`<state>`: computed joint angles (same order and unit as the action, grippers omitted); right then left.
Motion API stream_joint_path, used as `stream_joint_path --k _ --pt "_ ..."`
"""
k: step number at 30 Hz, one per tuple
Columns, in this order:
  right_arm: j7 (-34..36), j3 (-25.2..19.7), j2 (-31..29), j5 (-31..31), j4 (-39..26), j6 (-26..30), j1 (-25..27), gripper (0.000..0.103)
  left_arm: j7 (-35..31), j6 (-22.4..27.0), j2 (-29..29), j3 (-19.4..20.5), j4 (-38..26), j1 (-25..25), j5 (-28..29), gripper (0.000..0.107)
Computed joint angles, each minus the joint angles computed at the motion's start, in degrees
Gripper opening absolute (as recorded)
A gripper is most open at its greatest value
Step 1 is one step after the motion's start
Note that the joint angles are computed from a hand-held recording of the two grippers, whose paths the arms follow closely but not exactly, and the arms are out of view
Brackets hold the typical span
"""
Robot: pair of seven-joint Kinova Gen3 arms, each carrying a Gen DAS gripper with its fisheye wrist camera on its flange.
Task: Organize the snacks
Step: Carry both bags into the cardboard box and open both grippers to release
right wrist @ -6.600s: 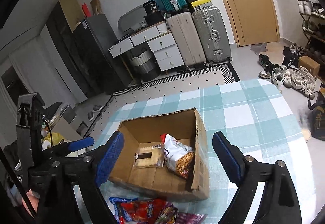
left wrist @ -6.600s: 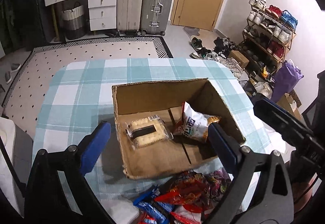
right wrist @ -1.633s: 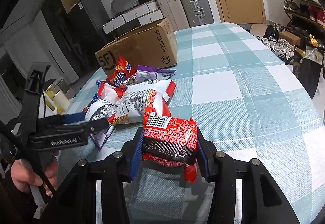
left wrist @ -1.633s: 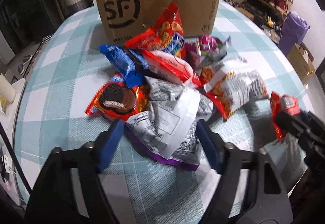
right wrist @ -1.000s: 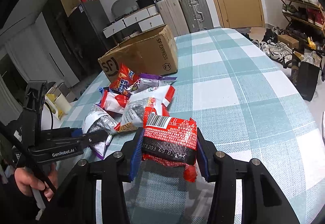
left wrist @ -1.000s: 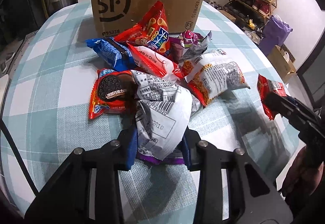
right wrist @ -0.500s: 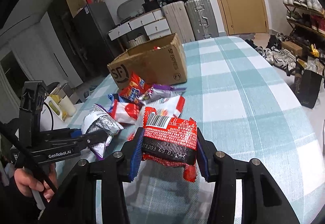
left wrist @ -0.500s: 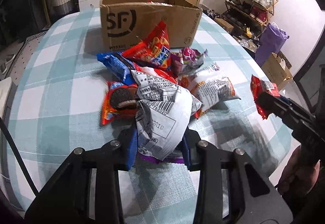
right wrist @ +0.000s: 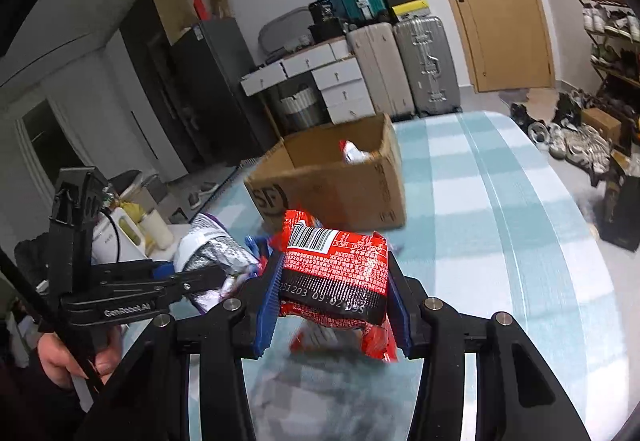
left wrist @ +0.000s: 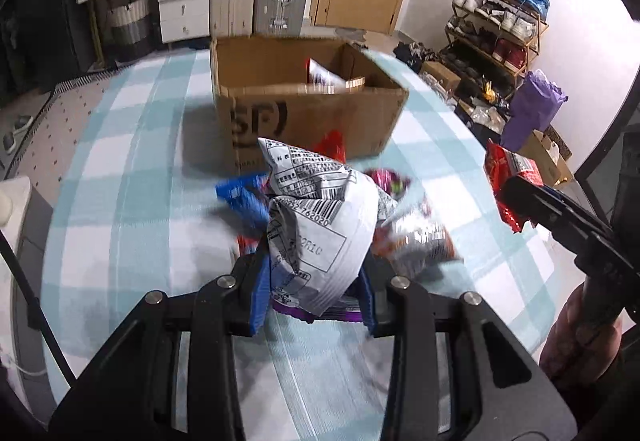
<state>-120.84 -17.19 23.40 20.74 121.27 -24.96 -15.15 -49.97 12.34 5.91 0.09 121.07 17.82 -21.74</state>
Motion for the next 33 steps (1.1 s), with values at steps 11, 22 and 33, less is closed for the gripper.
stream_joint_path --k 11,22,33 --pt "-6.6 -8.3 2.3 11.4 -12.3 9.5 6.2 0.047 -12.5 5.1 1.4 3.2 -9.1 -5.4 8.6 0.033" --pt "-3.2 -22.2 8.1 13.8 -26.1 20.9 14.6 0.047 -21.0 12.2 7.3 3.0 -23.0 -7.6 14.2 0.033" --pt "7.0 -31.3 16.9 8.9 -41.5 33.3 16.7 0.047 -28.6 19.7 14.9 3.2 -37.7 -11.5 20.2 0.033"
